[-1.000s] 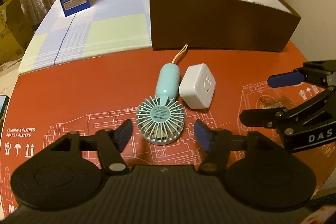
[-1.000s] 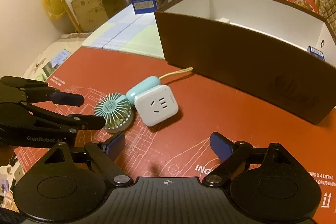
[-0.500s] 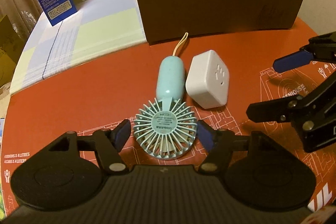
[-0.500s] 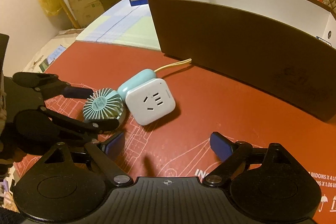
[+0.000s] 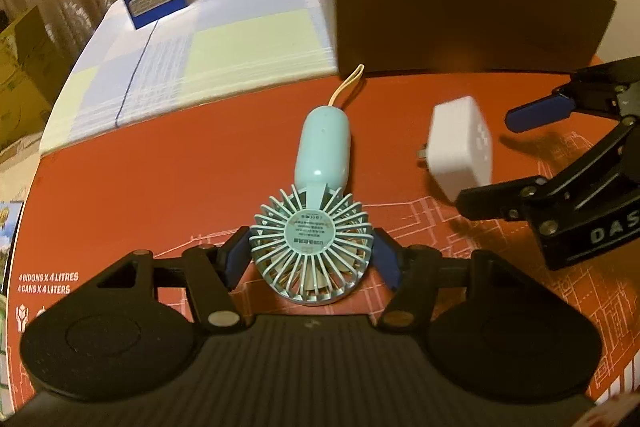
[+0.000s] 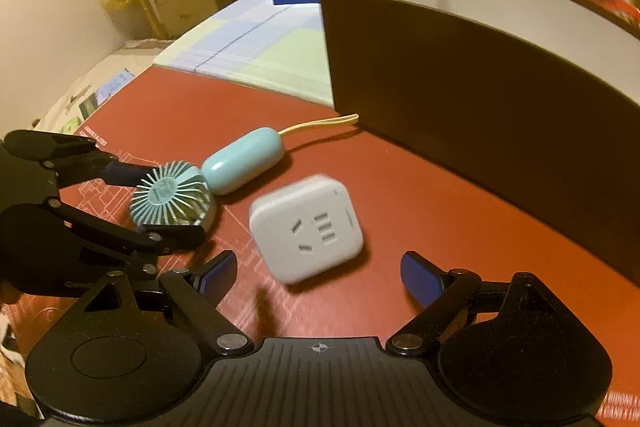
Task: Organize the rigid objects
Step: 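Grasp the mint-green fan with the left gripper while the right gripper grasps the white power socket, then lift the fan and power socket off the mat with both grippers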
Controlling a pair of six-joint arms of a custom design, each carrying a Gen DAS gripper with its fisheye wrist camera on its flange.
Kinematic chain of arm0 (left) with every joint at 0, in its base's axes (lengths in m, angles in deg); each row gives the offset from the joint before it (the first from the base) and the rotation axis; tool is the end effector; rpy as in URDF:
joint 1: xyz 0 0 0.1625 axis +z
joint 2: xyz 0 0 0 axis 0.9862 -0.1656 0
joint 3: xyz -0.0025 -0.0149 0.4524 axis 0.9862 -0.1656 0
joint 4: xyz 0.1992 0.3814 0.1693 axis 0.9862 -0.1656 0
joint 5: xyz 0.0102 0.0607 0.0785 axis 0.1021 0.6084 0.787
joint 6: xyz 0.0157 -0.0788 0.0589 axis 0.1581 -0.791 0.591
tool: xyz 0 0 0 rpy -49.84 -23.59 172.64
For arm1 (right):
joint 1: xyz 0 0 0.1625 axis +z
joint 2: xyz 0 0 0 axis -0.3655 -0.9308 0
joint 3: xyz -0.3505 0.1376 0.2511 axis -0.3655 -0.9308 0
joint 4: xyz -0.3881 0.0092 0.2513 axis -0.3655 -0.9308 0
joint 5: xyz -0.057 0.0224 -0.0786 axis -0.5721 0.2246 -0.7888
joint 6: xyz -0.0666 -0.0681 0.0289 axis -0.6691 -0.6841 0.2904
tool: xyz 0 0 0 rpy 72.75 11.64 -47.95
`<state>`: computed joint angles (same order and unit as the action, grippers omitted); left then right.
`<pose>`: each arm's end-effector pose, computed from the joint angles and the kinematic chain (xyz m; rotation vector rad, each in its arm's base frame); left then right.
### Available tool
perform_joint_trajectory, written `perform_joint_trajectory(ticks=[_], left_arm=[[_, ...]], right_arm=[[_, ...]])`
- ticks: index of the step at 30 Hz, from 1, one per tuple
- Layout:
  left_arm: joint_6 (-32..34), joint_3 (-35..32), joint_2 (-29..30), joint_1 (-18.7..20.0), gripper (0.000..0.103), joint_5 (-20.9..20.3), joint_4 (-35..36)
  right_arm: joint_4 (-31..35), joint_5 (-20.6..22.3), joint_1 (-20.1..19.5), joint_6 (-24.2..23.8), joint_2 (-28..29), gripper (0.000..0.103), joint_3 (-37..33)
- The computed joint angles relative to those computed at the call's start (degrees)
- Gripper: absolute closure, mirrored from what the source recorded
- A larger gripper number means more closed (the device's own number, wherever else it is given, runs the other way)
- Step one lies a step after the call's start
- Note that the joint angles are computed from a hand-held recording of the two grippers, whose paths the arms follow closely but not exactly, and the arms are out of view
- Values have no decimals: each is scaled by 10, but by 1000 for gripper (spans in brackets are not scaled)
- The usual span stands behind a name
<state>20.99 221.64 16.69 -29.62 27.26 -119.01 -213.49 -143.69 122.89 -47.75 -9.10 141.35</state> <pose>-0.0480 -0.3795 0.0987 0.8166 2.2727 -0.4712 0.1688 -0.3778 0.0012 0.6727 -2.4963 0.5953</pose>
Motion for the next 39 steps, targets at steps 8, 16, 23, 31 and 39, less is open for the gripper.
perform_joint_trajectory(ticks=[8,16,23,31,39], left_arm=[[-25,-16,-9,21,41,-10,39],[-7,-30,5,34,37,-19,22],[6,-29,17,29,43,-16,6],[-31,-22,11,16,43,-12,25],[-35,-25,9,18,43,-15,31]], right_arm=[[-26,-3,-4,-72,34,21,-20],[-36,-4,-8,-76,47,42,-21],[-43,-3,-9,-83,47,43,-16],[-38,-8,-8,-73,42,43,-11],[-29,-8,-7,-58,44,42,-20]])
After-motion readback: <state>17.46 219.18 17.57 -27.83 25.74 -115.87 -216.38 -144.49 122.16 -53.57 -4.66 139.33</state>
